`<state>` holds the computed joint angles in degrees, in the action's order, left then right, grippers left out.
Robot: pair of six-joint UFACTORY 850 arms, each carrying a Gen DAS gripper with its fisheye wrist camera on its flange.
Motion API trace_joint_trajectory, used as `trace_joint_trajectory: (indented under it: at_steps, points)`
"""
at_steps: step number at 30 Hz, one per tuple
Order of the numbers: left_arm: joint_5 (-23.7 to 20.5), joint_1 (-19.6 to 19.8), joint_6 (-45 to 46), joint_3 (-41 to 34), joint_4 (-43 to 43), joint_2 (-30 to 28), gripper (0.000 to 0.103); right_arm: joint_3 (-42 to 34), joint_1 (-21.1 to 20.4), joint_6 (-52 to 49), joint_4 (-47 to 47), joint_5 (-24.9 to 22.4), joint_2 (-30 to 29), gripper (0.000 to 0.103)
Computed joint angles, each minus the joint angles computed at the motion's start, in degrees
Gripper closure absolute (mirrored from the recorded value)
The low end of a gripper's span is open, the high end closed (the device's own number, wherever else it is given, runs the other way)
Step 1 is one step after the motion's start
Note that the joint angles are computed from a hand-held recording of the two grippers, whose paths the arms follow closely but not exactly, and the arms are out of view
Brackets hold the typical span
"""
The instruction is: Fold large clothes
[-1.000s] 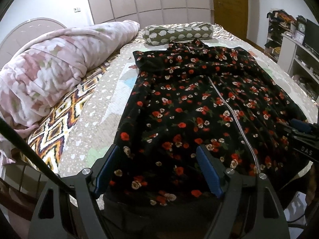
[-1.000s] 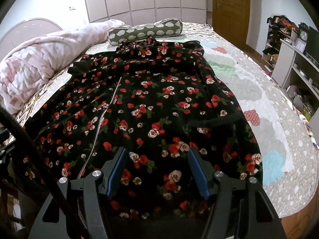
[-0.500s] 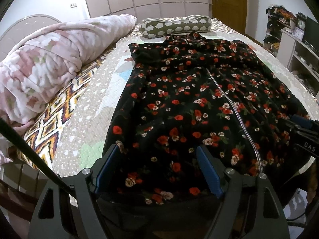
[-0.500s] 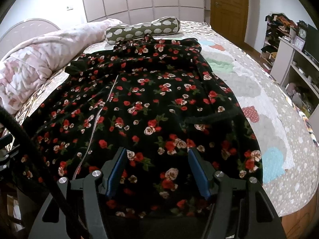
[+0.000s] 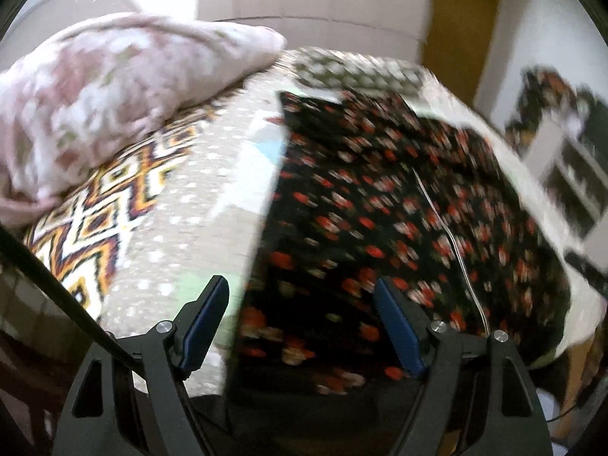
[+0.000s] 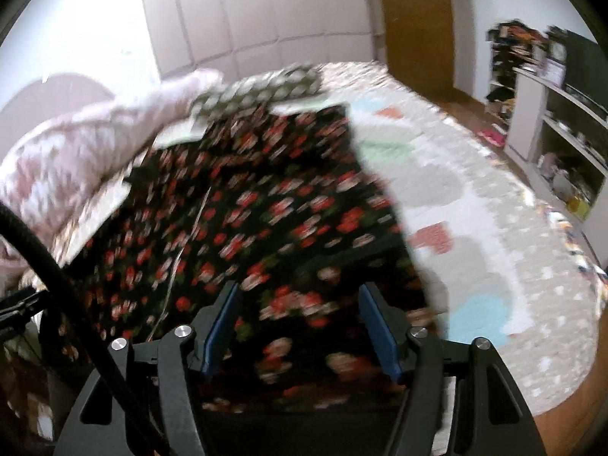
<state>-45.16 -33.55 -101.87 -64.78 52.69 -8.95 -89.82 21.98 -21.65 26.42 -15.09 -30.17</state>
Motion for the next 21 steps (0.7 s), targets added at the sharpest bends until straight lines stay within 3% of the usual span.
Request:
trace_joint_trajectory:
  at_steps: [4, 8, 15, 18, 21]
  points:
    - [3.88, 3.05, -5.13, 6.91, 0.27, 5.47, 0.025, -0.40, -3.34, 8.99, -5.65, -0.61, -0.55, 0.027]
    - [14.44, 6.00, -5.88, 11.66, -0.40, 7.92, 0.025, -1.87, -7.72, 0.33, 10.50, -7.24, -3.19, 0.027]
    - [29.76, 9.23, -0.72, 13.23, -6.40, 4.78, 0.025, -0.90, -11.18, -12.50, 29.92, -14.23, -5.46, 0.027]
    - [30.44, 8.73, -5.84, 13.04, -1.47, 3.87, 0.024, -0.90, -11.54, -16.85, 34.47, -16.31, -5.69, 0.027]
    - [34.19, 8.90, -5.70, 13.55, -0.63, 4.01, 0.024, -1.31, -11.71, -20.20, 38.00, -20.23, -6.41, 0.027]
